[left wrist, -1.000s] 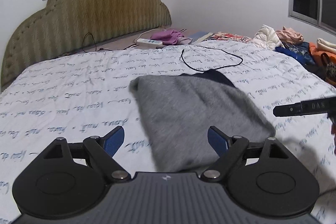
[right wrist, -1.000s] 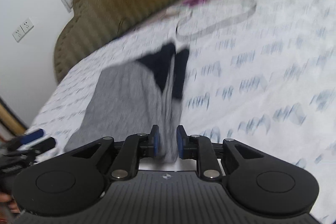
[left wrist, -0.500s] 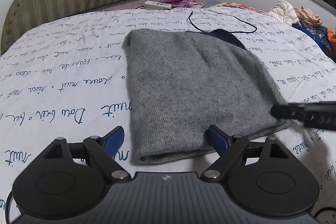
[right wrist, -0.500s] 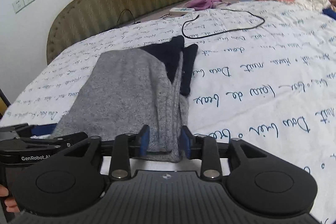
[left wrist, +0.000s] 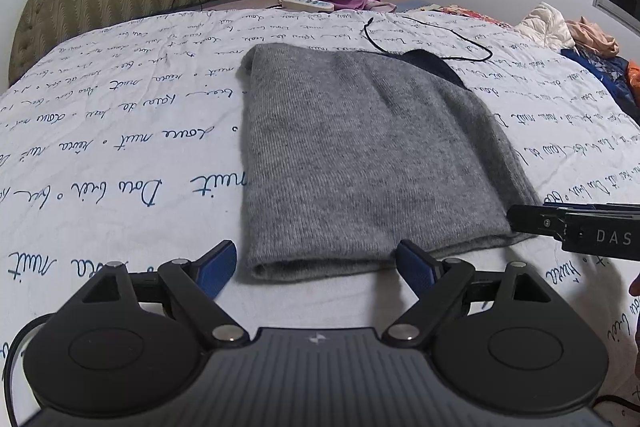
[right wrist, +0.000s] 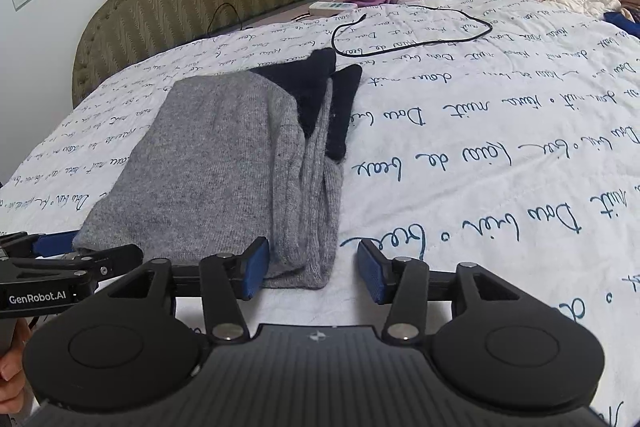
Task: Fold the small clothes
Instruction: 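Open the right gripper and pull both grippers back from the sweater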
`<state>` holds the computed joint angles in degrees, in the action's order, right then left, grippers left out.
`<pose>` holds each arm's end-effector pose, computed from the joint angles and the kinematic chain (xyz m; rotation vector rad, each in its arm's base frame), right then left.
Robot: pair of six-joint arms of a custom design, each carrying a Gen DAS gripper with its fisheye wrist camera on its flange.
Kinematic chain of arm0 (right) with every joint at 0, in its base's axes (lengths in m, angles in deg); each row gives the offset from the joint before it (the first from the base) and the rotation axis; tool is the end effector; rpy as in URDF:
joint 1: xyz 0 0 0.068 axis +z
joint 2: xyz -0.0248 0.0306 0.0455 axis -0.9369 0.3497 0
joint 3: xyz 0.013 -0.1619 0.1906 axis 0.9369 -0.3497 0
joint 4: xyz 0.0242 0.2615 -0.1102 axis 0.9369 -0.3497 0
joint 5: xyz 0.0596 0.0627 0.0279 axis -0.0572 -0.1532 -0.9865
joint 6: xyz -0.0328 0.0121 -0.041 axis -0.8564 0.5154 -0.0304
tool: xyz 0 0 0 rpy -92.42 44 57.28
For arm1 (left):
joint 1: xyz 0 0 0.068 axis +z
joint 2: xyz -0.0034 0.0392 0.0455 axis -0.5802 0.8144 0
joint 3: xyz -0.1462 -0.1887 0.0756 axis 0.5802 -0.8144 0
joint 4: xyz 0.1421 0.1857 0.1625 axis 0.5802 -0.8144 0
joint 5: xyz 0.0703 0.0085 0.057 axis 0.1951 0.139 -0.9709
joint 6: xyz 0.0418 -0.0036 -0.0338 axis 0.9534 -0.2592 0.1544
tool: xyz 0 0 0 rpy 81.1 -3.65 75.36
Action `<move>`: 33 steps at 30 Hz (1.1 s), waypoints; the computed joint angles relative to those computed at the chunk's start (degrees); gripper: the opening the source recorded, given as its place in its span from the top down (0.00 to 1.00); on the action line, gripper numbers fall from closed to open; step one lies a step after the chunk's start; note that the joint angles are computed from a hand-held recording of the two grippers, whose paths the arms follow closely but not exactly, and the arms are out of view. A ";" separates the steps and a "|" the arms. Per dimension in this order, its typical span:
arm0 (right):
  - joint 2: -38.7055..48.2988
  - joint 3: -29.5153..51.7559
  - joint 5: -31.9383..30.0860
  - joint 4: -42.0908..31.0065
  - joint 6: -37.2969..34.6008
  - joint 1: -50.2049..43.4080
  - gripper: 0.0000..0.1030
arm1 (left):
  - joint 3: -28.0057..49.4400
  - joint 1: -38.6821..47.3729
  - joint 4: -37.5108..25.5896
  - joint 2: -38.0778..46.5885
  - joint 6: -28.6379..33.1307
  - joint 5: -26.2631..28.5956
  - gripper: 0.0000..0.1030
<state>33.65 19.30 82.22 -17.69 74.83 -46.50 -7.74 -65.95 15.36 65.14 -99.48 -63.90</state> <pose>0.2800 0.1171 0.1117 -0.0425 2.3144 0.3243 0.2561 -0.1408 0.1120 0.1606 2.3027 -0.1323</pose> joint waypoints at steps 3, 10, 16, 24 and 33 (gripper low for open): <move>-0.40 -0.59 0.02 0.23 0.29 0.03 0.43 | -0.41 -0.86 -0.23 -0.33 -0.30 -0.78 0.15; -2.40 -2.38 0.26 -0.16 0.38 0.59 0.39 | -1.59 -2.05 -0.20 -1.51 -2.07 -1.70 0.15; -4.00 -4.08 0.95 -0.20 0.52 1.58 0.36 | -4.38 -3.04 1.18 -4.08 -3.89 -2.99 0.15; -6.53 -6.27 2.53 -0.42 0.86 3.61 0.30 | -8.61 -3.90 2.22 -8.44 -7.13 -4.96 0.15; -8.16 -7.57 5.67 -0.80 0.11 6.90 0.24 | -10.61 -5.90 2.28 -9.77 -7.83 -8.98 0.15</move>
